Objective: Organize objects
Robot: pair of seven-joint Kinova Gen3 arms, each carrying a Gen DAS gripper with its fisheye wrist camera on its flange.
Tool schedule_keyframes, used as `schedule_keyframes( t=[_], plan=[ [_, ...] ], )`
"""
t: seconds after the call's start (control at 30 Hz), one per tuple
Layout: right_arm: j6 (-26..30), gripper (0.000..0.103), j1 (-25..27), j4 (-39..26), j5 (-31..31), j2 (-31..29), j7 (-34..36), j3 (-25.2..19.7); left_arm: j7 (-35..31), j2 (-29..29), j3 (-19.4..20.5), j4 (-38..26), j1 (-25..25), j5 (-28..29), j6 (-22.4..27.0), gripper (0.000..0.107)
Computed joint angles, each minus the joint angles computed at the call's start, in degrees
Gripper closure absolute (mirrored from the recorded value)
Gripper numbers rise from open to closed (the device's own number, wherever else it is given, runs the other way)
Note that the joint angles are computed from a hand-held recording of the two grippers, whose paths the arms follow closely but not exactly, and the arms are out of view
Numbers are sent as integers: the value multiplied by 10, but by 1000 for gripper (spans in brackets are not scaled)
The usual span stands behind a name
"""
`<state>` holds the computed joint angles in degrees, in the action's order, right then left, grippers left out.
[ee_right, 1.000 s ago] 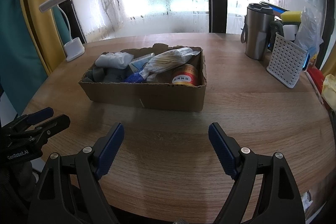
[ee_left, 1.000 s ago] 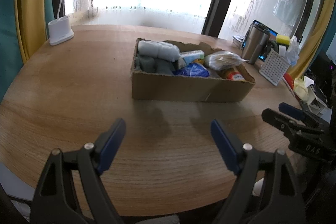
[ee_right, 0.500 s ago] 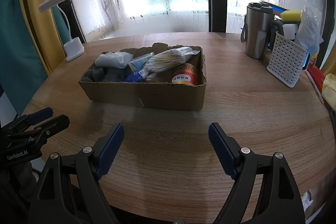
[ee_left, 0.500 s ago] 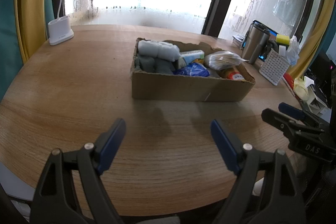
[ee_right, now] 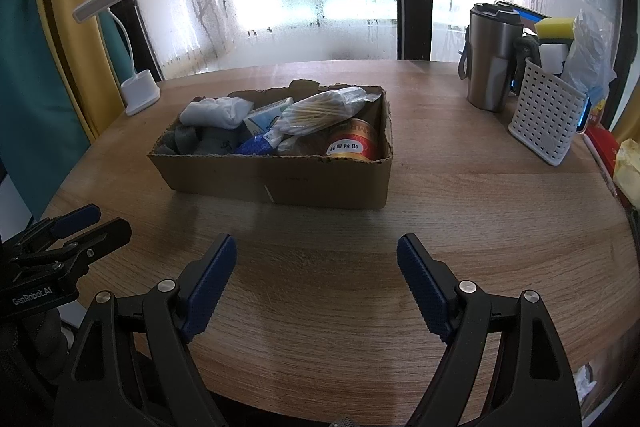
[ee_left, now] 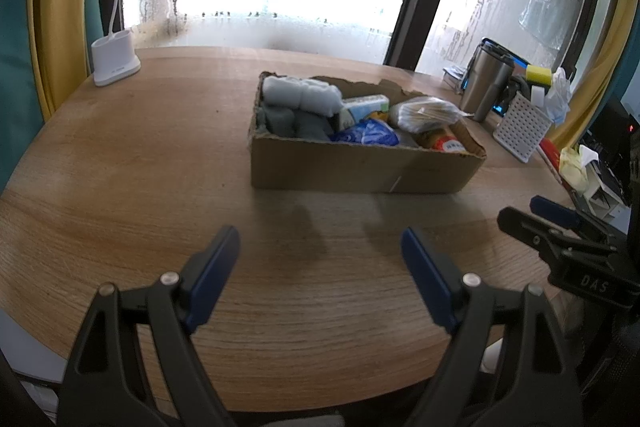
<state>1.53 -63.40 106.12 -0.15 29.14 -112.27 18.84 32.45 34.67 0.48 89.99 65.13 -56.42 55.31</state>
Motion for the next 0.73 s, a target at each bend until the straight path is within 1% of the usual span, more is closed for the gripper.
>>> schedule_keyframes(
  t=[0.57, 0.73],
  plan=[
    [2, 18, 2, -1, 2, -1, -1, -2, 3, 1, -1, 3, 3, -9, -2, 23],
    [3, 18, 1, -2, 3, 1, -2, -1, 3, 4, 1, 6, -6, -2, -14, 23]
  ],
)
